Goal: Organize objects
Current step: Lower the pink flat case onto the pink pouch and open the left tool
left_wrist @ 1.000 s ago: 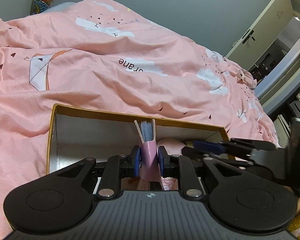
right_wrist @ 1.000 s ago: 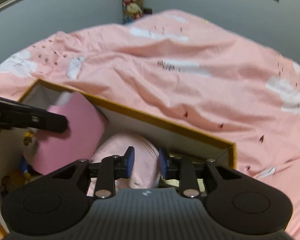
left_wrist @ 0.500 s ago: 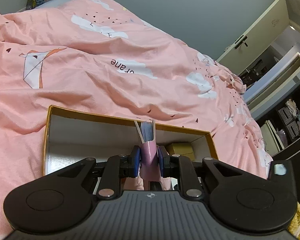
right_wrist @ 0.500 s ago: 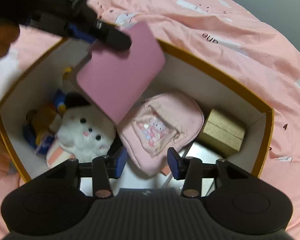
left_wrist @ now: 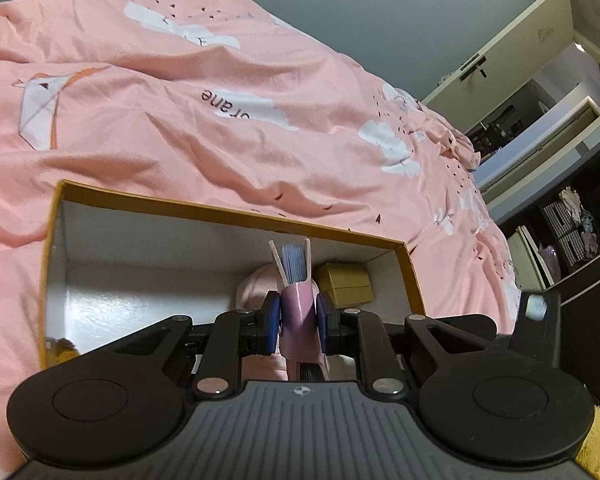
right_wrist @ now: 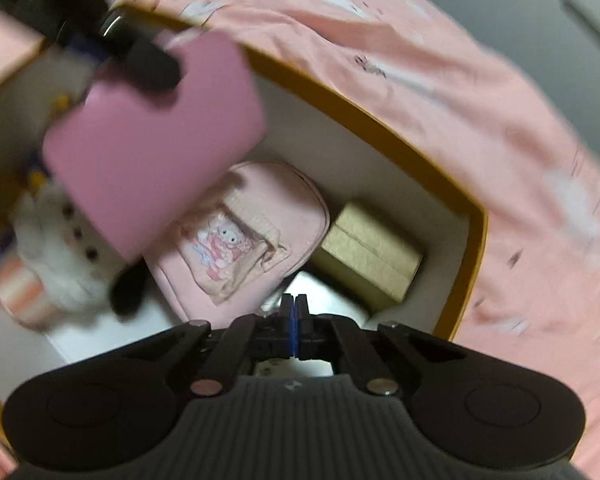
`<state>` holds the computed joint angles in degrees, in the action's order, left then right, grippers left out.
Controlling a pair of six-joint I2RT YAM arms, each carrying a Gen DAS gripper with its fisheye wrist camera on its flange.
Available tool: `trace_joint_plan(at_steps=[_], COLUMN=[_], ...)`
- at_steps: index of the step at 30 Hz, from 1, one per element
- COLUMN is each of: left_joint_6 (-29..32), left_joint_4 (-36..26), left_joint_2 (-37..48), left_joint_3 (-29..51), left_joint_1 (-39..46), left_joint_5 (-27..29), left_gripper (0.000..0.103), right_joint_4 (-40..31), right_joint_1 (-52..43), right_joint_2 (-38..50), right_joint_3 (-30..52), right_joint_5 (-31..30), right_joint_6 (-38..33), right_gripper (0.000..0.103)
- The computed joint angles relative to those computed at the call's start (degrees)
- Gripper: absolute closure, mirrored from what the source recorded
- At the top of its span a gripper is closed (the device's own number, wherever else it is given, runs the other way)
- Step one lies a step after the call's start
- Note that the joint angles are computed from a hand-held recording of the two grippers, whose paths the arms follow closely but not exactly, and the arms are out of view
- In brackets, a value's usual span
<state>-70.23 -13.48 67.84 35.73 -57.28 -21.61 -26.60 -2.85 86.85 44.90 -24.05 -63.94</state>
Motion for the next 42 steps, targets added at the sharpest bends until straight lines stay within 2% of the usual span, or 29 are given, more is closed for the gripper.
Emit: trace_joint_plan(at_steps=[1,3,5,8,9,13,14,18,19,22,24,26,29,32,34,35,40,42], left_joint_6=[0.1,0.5,0.9,1.4,1.2,1.5,1.6,1.3,1.2,1.7,1.4,0.6,1.0,4.2,7.4,9.2,16.3,17.5], left_joint_4=[0.8,3.5,6.4,11.3,13.2,18.9,19.0,19.1,17.5,7.7,6.2,5.1,0.0,-8.5,-12.3,-14.3,-22.8,-26.5], left_joint_2=[0.3,0.9,2.0,4.5,5.3,9.4,10.3,12.6,13.1,15.4,15.5,14.2,11.7,11.1,12.1,13.0,22.8,26.3], left_joint_3=[-0.2,-1.0,-1.6,-2.2,-2.5,-3.0,-2.8,-2.4,-1.6,3.4,3.7,3.4,4.6,8.8,11.4,13.0,21.6,24.7], left_joint_1=[0.2,1.1,1.9,3.2,3.6,5.5,5.9,7.3,7.5,6.4,6.0,5.2,2.0,-2.4,-5.2,-6.9,-11.3,-12.0], left_joint_5=[0.6,2.5,3.9,5.9,6.2,8.5,9.0,10.8,10.6,7.2,6.6,5.8,2.1,-0.4,-1.4,-2.0,-3.9,-3.8], left_gripper=[0.082,0.082,0.082,0.082,0.082,0.082,0.082,0.080,0.079,0.074,0.074,0.073,0.068,0.066,0.055,0.054,0.051,0.051], right_joint_4=[-3.1,-8.6,-12.9,-15.6,-16.2,-16.4,-14.2,-13.0,-11.9,-9.3,-7.7,-7.7,-6.5,-4.7,-4.5,-4.5,-4.7,-4.8], right_joint_1=[-1.4,-3.2,-3.4,-2.9,-2.8,-3.0,-1.2,-2.1,-1.9,-1.5,-1.4,-1.4,-1.5,-1.8,-2.0,-1.9,-1.8,-1.9], right_joint_2=[1.1,1.3,0.8,0.8,1.1,2.2,3.9,3.2,3.0,2.4,1.8,1.6,0.7,-0.4,-0.2,-0.1,-0.2,-0.3], right_joint_3=[2.1,4.5,5.4,5.6,5.6,5.3,5.8,3.7,3.1,1.1,0.0,-0.1,-1.2,-2.4,-2.3,-2.3,-2.3,-2.4], right_joint_5=[-2.3,-5.6,-5.5,-4.3,-4.1,-3.8,-3.4,-3.4,-3.2,-2.7,-2.8,-3.1,-2.9,-2.8,-3.1,-3.1,-3.0,-3.2], right_joint_6=[0.0,-2.7,-5.7,-7.5,-7.8,-8.7,-6.8,-7.2,-6.9,-6.6,-6.7,-6.5,-5.6,-4.3,-3.5,-3.2,-2.4,-2.4], right_gripper=[0.103,0.095,0.092,0.088,0.087,0.069,0.069,0.069,0.069,0.069,0.071,0.077,0.079,0.080,0.080,0.080,0.080,0.080])
